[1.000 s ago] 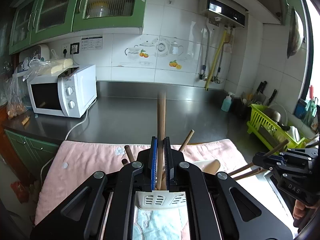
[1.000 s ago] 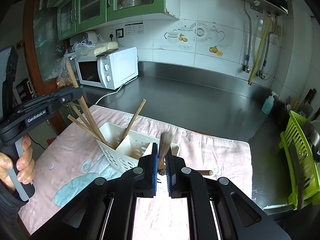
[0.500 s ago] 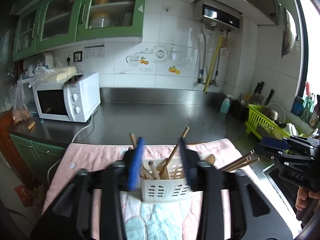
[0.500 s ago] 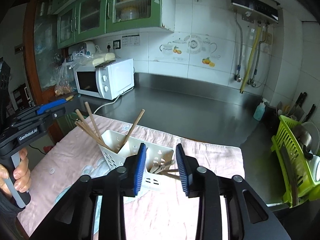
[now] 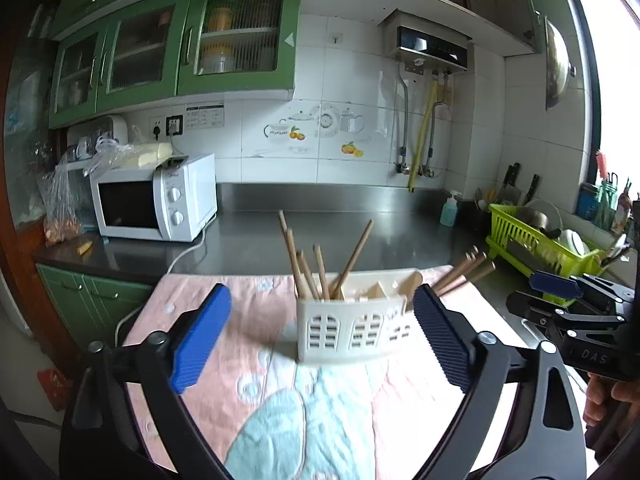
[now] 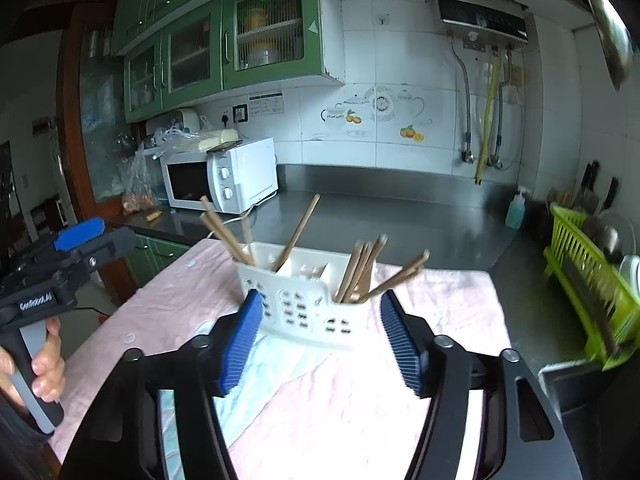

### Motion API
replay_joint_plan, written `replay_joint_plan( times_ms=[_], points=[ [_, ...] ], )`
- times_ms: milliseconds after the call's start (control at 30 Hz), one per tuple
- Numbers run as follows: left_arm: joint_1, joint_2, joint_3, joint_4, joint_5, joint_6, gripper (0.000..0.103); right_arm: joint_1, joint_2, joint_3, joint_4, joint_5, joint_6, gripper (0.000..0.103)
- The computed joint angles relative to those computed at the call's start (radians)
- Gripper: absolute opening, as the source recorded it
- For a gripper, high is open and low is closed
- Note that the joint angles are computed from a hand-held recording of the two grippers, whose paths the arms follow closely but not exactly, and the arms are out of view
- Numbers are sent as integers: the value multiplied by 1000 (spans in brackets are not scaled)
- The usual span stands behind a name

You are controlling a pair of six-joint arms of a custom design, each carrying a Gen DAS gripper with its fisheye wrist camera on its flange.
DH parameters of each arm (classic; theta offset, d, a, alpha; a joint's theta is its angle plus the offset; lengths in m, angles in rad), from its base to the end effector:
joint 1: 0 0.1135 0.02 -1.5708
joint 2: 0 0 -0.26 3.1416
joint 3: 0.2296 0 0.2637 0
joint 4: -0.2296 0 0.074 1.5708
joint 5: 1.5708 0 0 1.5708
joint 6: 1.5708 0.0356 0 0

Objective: Organize utensils

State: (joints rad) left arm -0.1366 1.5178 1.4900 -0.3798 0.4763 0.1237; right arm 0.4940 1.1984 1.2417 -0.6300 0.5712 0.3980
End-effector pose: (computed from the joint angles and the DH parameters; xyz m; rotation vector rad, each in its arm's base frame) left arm 0.3560 -0.0654 0.3841 0.5577 1.8798 -0.4783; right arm 0.2432 0.1091 0.3692 0.2219 2.0439 -0.0684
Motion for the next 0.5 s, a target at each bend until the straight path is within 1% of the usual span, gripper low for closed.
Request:
replay_joint_plan(
  times_ms=[67,133,233,267,367,400,500],
  points=[
    [16,-41,-66,18,6,10,98,39,-16,-33,2,38,34,65],
    [28,-74,-116,25,13,21,98,77,-27,-60,1,65,73,68],
    [48,-129,-188,24,21,31,98,149,-36,-91,-15,140,134,72],
    [53,-147,-210,24,20,37,98,173,-38,-100,-23,164,152,76],
    [73,-214,-291,27,12,59,98,264,-29,-118,-78,268,232,82],
    [82,-233,-312,19,16,61,98,287,-29,-124,-94,286,257,85],
    [107,-281,-360,-12,26,67,98,358,-28,-142,-157,343,364,88]
  ],
)
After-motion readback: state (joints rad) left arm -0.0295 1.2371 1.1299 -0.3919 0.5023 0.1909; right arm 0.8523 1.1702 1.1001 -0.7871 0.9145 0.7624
